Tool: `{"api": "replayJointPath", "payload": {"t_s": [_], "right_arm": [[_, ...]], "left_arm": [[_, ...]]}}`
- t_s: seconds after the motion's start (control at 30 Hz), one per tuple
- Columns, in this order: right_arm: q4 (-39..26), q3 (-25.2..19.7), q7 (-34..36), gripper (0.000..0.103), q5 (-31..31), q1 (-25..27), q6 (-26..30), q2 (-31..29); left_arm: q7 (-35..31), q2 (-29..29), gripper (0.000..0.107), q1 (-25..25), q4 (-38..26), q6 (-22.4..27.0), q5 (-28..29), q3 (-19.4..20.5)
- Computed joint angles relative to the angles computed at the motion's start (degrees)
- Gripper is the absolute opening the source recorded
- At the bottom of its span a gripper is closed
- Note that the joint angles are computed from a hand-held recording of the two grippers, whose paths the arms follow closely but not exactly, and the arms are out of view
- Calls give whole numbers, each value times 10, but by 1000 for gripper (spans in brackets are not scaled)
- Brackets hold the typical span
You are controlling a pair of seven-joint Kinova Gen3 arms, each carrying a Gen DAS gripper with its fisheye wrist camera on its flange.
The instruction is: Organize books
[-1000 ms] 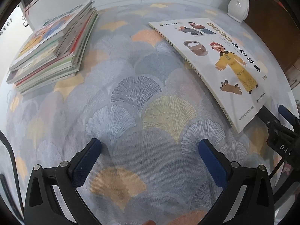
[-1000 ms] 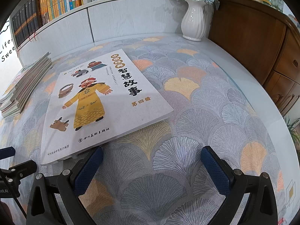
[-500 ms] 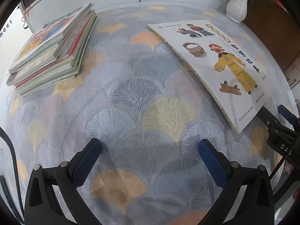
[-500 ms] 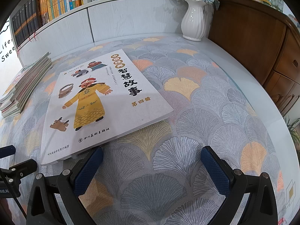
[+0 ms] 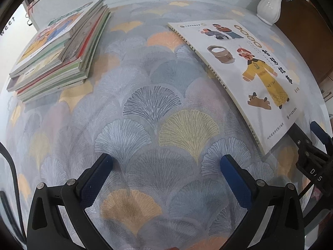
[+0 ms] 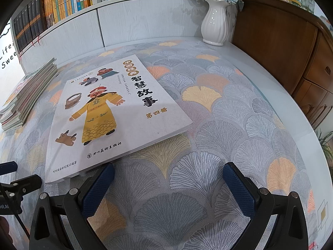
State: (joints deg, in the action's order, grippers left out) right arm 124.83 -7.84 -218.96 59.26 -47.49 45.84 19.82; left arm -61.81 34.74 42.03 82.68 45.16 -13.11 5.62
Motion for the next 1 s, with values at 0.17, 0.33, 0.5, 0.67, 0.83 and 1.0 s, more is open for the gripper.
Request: {"api": "replayJointPath", "payload": {"t_s": [0.17,0.33,0.5,0.67,0.83,1.0], "right_arm": [[0,0,0,103,0,0,0,0],[0,0,0,103,0,0,0,0],[-1,0,0,103,0,0,1,2],[3,1,-1,103,1,1,-2,-2],[1,0,-1,103,-1,1,1,-1],[0,0,0,103,0,1,0,1]], "left_arm": [[-12,4,103,-4,-7,4,4,3],[-15,4,103,-6,-10,12,10,4],[-18,11,103,-6,-24,27,14,4],[-9,11,103,-3,-24,27,14,0],[-9,19,103,-7,-41,51,18,4],[-19,31,103,-13,-66,82,28,9]]}}
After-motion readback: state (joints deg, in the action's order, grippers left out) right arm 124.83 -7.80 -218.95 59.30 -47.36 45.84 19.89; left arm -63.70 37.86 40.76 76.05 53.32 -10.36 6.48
